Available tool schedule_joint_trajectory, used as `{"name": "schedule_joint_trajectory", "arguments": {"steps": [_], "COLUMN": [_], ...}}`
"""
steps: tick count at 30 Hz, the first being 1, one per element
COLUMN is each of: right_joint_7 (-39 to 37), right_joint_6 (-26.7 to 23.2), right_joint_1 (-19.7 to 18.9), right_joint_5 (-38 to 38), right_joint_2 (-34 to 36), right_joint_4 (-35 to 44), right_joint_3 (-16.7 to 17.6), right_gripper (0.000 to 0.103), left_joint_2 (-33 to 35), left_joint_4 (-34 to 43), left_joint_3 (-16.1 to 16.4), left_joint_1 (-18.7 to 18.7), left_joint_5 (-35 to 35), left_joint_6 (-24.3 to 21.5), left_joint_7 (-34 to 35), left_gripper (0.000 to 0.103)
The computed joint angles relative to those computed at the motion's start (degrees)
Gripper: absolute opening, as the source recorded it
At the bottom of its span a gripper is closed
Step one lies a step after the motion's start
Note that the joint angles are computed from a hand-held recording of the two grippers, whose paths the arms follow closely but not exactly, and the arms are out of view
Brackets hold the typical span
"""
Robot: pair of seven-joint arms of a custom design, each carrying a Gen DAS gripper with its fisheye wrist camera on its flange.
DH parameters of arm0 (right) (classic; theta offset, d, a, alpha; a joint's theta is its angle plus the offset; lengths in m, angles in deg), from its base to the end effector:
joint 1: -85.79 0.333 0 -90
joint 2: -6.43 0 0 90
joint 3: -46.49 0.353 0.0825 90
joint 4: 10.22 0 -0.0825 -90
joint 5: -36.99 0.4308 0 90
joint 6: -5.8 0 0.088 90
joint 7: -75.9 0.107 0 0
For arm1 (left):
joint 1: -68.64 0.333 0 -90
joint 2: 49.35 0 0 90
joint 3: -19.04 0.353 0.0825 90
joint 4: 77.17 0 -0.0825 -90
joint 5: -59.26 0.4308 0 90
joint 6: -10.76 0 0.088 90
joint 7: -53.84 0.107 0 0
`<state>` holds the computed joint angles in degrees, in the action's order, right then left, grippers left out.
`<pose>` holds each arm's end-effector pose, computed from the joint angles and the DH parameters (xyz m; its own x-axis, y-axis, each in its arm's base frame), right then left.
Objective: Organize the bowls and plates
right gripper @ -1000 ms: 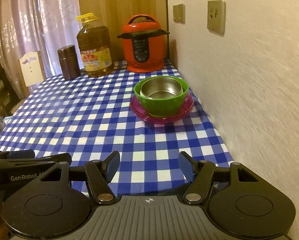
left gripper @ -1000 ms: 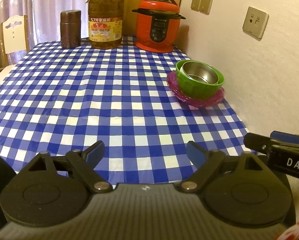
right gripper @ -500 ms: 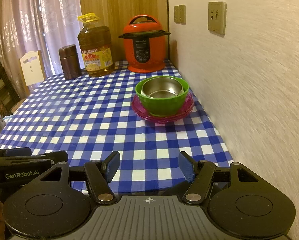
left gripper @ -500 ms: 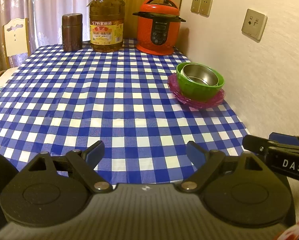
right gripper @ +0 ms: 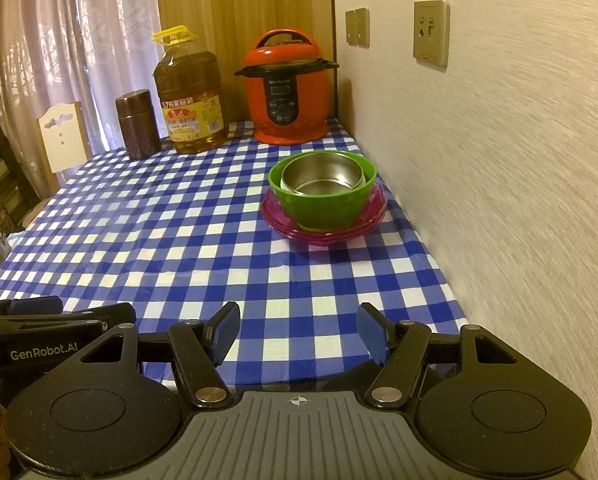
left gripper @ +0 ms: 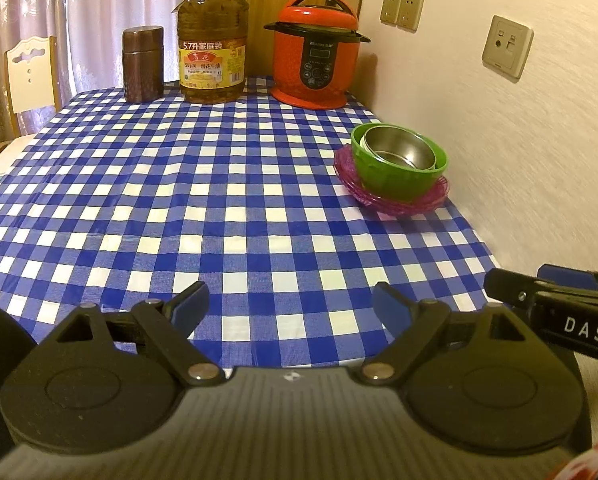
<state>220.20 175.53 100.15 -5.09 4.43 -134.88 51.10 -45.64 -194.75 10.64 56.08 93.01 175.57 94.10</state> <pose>0.5585 0.2403 0.5023 0.0965 -0.9913 -0.0892 -0.6483 0.0054 -0.7614 0.5950 -0.2598 0.5022 -0.0555 -0.9910 0.1218 -0.6972 -0.0488 -0.7152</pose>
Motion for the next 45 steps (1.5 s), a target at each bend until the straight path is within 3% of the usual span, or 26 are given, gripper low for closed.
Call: {"name": "schedule_joint_trajectory", "arguments": {"steps": [45], "right_joint_7": [0.1], "right_joint_6": [0.2], "right_joint_1": [-0.1], "right_joint_5": [-0.1], "right_joint_2": [0.2], "right_joint_4": [0.1], "right_joint_3": [-0.1], "right_gripper": [0.065], "left_joint_2": [0.2], "left_joint_4": [0.1], "left_joint_3": [0.2], "left_joint_1": [-0.1], "left_joint_5": [-0.2], "left_joint_6": [0.5], "left_joint_7": [0.6], "left_gripper": [0.088]}}
